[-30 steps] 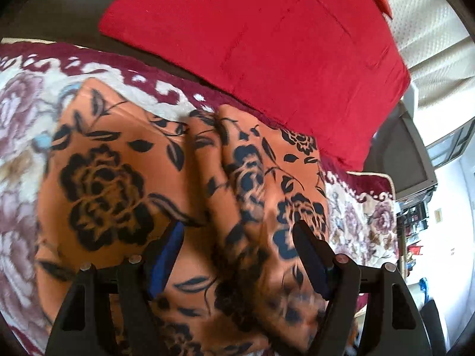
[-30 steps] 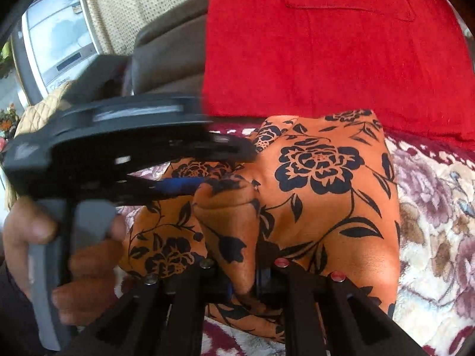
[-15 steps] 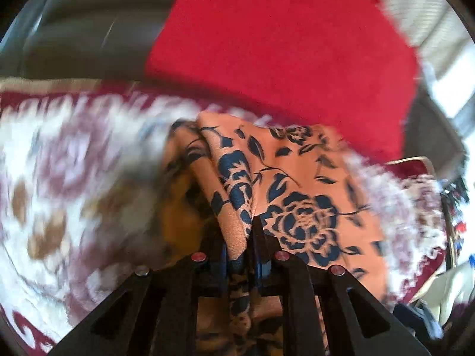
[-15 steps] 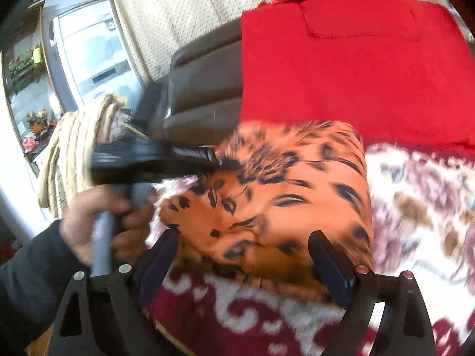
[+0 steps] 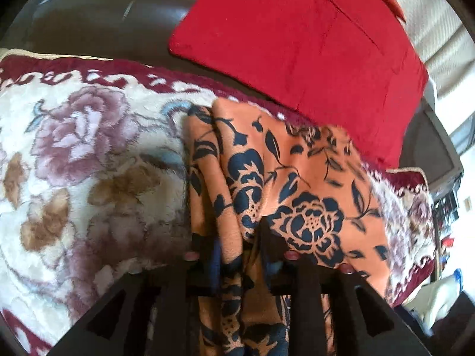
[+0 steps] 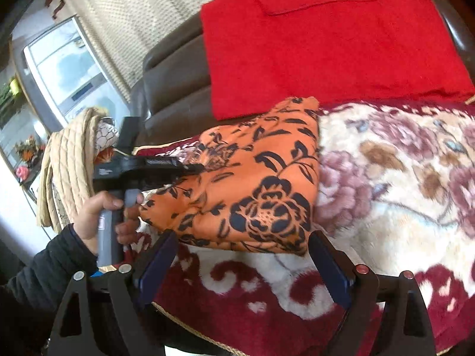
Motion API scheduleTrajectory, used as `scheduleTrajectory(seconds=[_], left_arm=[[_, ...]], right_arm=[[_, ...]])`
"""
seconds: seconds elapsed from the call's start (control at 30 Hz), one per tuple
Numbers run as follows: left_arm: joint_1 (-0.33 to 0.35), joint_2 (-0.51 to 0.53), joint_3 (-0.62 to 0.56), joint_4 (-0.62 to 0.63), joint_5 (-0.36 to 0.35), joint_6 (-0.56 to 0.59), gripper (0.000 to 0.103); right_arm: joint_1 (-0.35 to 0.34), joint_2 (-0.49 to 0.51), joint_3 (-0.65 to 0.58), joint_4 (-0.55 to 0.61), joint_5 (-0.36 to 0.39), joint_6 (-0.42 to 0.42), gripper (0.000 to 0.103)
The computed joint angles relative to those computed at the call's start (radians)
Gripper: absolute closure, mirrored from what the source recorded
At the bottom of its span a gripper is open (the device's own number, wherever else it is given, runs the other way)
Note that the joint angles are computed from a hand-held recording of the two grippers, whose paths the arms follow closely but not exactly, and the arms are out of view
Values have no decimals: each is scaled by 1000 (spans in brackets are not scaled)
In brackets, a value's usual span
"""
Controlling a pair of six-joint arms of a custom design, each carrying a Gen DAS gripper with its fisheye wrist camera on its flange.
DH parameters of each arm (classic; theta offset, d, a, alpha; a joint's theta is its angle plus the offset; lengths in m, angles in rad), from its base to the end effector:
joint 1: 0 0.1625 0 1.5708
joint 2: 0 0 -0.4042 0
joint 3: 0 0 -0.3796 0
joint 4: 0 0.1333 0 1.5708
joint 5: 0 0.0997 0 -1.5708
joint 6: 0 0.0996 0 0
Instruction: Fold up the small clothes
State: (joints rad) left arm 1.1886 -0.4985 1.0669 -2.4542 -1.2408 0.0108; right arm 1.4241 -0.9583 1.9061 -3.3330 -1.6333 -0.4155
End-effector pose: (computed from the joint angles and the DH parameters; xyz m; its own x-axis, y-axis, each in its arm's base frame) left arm -0.1443 -0.8030 0.0927 -0.9113 0.2692 -0.3114 0.3645 0.8793 -0.3065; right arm 0.0388 -0.6068 0.1892 -0.9377 -0.0995 0.3328 -0.3041 0.6982 -0.6481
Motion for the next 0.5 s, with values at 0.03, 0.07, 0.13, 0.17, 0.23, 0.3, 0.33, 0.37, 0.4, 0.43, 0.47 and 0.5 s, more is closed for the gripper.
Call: scheduleTrajectory(seconds=[0.03,0.07,0.13,0.17,0.23,0.3,0.33,0.37,0.4,0.43,0.47,0.5], left_arm=[[-7,-8,11,-8,22,-2,69],[-16,-27,40,-35,49,5,69],[-35,-83,140,-130,57,32,69],[-44,-110,191,-172,48,42,69],[-57,-158,291,-267,17,74,67],[-75,-157,342,-339,29,126,62],[-79,-149,352,-359,61,151,62],[-82,-134,353,-362,104,157,62],[-83,-111,341,-331,176,143,63],[-77,-92,327,-310,214,129,63],[-66,-82,325,-331,211,115,63],[-63,-82,329,-348,206,114,63]], right_arm=[[-7,-4,3,0,5,1,11],[-10,-17,16,2,12,8,11],[-18,-14,11,19,25,22,11],[-23,-21,14,23,34,32,11],[-34,-27,2,46,60,63,11],[-51,-30,-15,71,104,108,11],[-63,-34,-26,90,134,135,11],[-76,-37,-43,119,172,168,11],[-89,-33,-68,152,208,196,11],[-98,-26,-91,176,230,219,11],[-106,-11,-134,217,238,256,11],[-114,6,-177,272,248,290,11]])
